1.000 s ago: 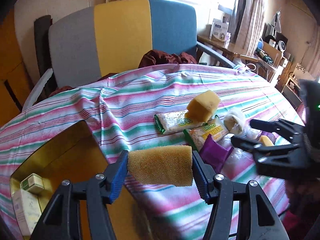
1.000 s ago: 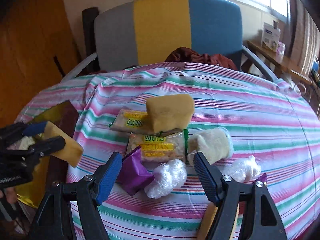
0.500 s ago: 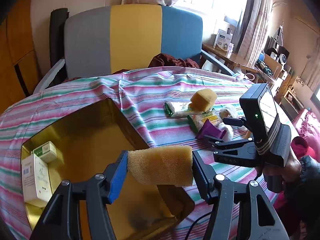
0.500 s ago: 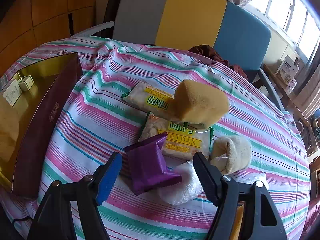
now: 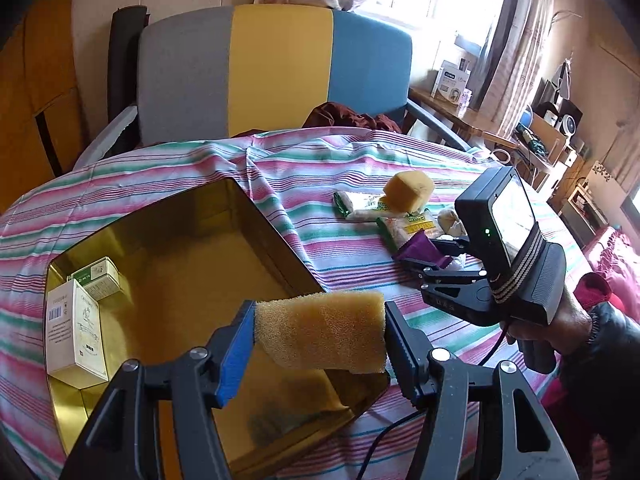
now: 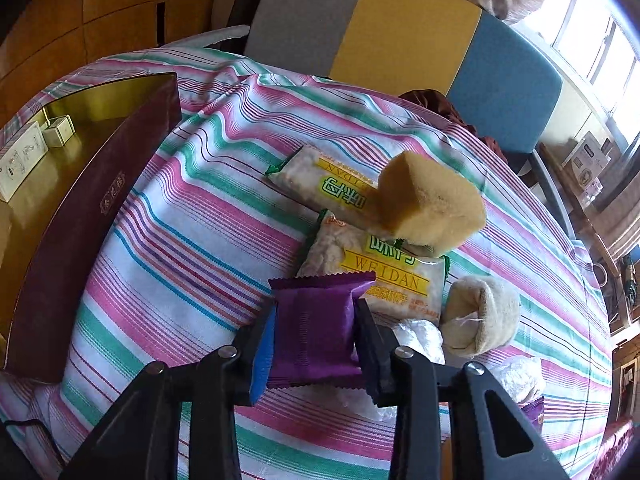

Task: Organize objects
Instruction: 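Carry the yellow sponge into the gold tray while the right tool grasps the purple packet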

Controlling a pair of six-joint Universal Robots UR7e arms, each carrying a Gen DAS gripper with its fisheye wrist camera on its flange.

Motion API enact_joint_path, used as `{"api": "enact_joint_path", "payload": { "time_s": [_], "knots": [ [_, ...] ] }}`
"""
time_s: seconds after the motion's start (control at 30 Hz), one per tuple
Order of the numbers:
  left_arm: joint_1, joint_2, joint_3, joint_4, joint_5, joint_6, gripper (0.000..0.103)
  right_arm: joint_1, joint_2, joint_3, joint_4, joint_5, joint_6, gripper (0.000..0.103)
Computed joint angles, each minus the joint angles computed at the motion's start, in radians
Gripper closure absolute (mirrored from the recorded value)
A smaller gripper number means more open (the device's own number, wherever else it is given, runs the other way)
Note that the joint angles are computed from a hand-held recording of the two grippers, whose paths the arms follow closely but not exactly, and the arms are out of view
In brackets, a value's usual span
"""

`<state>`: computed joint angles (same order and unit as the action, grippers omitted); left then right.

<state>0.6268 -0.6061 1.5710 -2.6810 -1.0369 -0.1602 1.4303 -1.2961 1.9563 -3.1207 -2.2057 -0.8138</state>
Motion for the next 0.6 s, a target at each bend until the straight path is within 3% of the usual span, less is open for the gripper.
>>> {"api": "enact_joint_path", "payload": {
  "time_s": [0.2, 0.4, 0.6],
  "knots": [
    [0.001, -0.012, 0.017, -0.006, 0.003, -0.01, 0.041, -0.007, -0.016, -0.009, 0.07, 0.014, 0.064, 0.068],
    [0.006, -0.046, 0.057, -0.016, 0.019, -0.045, 0.041, -0.004, -0.012, -0.004, 0.056, 0.004, 0.06, 0.069],
    [0.021, -0.125, 0.139, 0.004, 0.088, -0.124, 0.041, -0.005, -0.013, -0.002, 0.053, 0.004, 0.055, 0.069]
  ]
}}
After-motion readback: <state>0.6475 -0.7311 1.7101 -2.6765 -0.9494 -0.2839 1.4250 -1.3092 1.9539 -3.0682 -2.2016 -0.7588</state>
